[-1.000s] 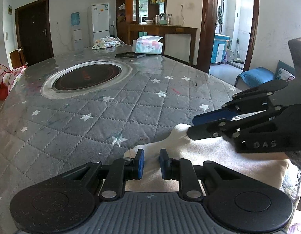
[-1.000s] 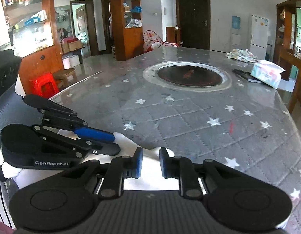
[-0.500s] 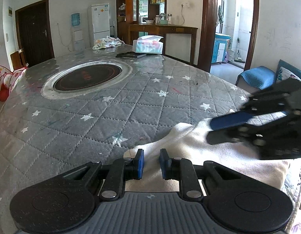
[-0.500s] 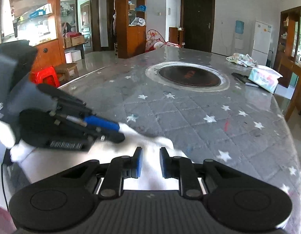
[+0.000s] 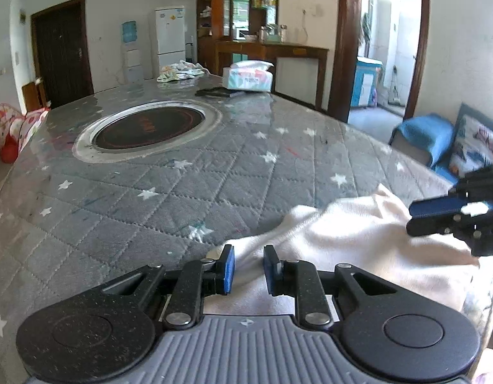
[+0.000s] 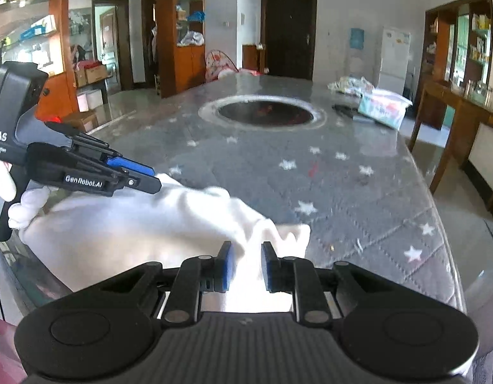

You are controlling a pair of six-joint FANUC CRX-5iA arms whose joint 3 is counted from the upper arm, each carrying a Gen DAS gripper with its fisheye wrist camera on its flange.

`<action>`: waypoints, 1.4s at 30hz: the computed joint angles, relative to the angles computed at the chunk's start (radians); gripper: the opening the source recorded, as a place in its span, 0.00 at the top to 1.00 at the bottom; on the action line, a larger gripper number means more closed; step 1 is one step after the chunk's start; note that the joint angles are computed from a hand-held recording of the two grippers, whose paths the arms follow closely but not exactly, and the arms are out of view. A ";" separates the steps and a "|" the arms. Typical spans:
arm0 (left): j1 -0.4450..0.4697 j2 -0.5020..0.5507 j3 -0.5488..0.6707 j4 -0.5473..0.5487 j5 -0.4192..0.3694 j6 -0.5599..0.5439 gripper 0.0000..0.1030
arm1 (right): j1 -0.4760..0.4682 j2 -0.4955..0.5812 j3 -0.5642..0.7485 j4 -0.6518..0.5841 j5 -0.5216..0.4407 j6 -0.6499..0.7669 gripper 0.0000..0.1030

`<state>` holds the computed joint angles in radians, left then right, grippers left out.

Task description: Fold clothes

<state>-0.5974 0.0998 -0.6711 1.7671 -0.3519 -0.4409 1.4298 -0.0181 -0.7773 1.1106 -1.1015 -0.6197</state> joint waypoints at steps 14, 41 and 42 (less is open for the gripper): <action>0.224 -0.203 -0.182 -0.239 -0.295 0.184 0.79 | -0.116 0.042 0.016 0.199 0.160 0.015 0.71; 0.194 -0.158 -0.172 -0.092 -0.188 0.196 0.79 | -0.258 0.177 0.136 0.327 0.409 0.131 0.66; 0.187 -0.146 -0.164 -0.082 -0.178 0.196 0.79 | -0.259 0.180 0.139 0.322 0.412 0.139 0.66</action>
